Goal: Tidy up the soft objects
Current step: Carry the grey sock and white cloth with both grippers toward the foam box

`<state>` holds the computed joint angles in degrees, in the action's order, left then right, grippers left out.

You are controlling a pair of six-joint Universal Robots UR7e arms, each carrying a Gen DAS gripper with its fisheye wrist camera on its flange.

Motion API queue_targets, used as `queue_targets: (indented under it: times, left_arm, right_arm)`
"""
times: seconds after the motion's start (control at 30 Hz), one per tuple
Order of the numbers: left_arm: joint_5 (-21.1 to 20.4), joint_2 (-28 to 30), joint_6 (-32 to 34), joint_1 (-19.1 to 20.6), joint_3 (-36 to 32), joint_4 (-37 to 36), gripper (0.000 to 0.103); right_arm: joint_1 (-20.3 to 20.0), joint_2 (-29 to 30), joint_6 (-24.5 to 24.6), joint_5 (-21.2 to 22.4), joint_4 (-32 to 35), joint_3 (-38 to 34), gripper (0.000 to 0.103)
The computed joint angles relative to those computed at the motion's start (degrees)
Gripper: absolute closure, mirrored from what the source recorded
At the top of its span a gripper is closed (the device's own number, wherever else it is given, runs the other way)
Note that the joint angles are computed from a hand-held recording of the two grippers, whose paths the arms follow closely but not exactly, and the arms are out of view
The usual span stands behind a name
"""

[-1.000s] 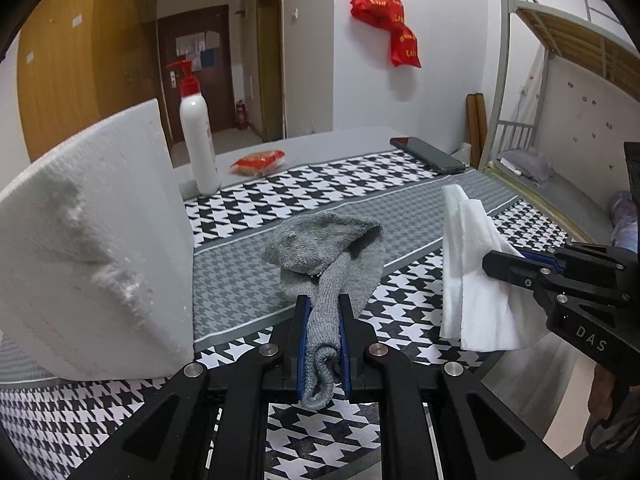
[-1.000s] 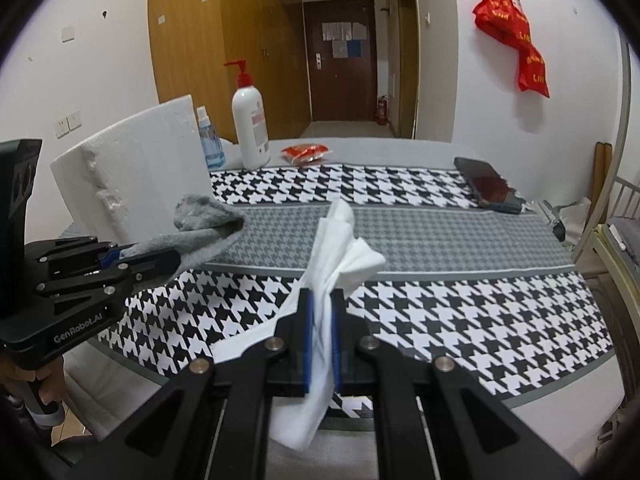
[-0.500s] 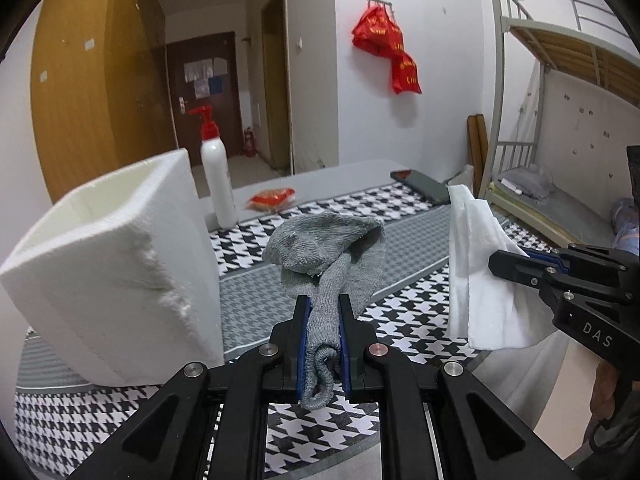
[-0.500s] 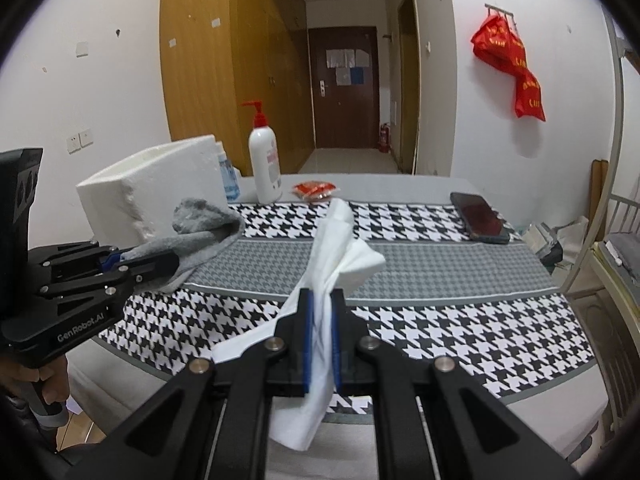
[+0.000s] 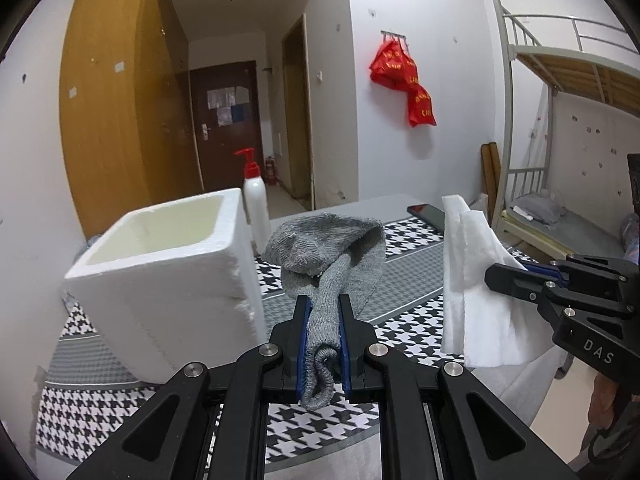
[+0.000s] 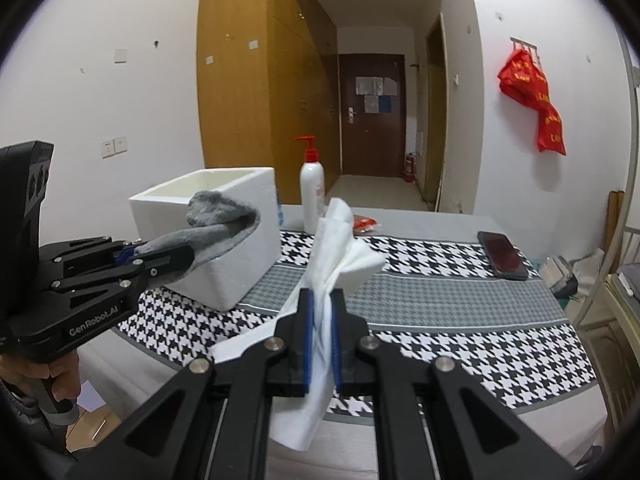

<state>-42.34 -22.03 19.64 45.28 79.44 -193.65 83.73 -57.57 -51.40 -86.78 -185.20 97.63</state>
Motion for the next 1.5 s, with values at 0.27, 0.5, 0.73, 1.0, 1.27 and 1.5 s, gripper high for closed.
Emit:
queue_targets:
  times: [0.27,0.5,0.73,1.0,1.27,1.5]
  left_arm:
    - [1.6,-1.4,0.8,-0.5,2.7,-4.8,0.089]
    - [3.6,-3.0,0.9,-0.6,5.4,-8.1,0.089]
    - [6.6,-4.5,0.2,-0.6,8.4,-11.3,0.089]
    - [11.3,-5.5,-0.9,-0.9,11.0,-15.3,0.089]
    - [13.6,-6.5,-1.8,-0.5,13.0,-18.1,0.089]
    - [14.9,-7.5,-2.3,-0.3,14.9,-20.3,0.089]
  right_arm:
    - [0.9,-0.3,-1.4,1.6,0.6,1.1,0.092]
    - [1.7,0.2,-2.4,2.9,2.4,0.9,0.092]
    - [2.5,0.8,-2.8,3.6,5.2,0.5,0.092]
    - [3.5,1.8,-4.1,5.0,8.2,-0.1,0.092]
    - [4.7,2.9,-5.9,5.2,10.0,-0.4,0.092]
    - [5.2,3.7,-6.4,4.9,11.0,-0.5,0.092]
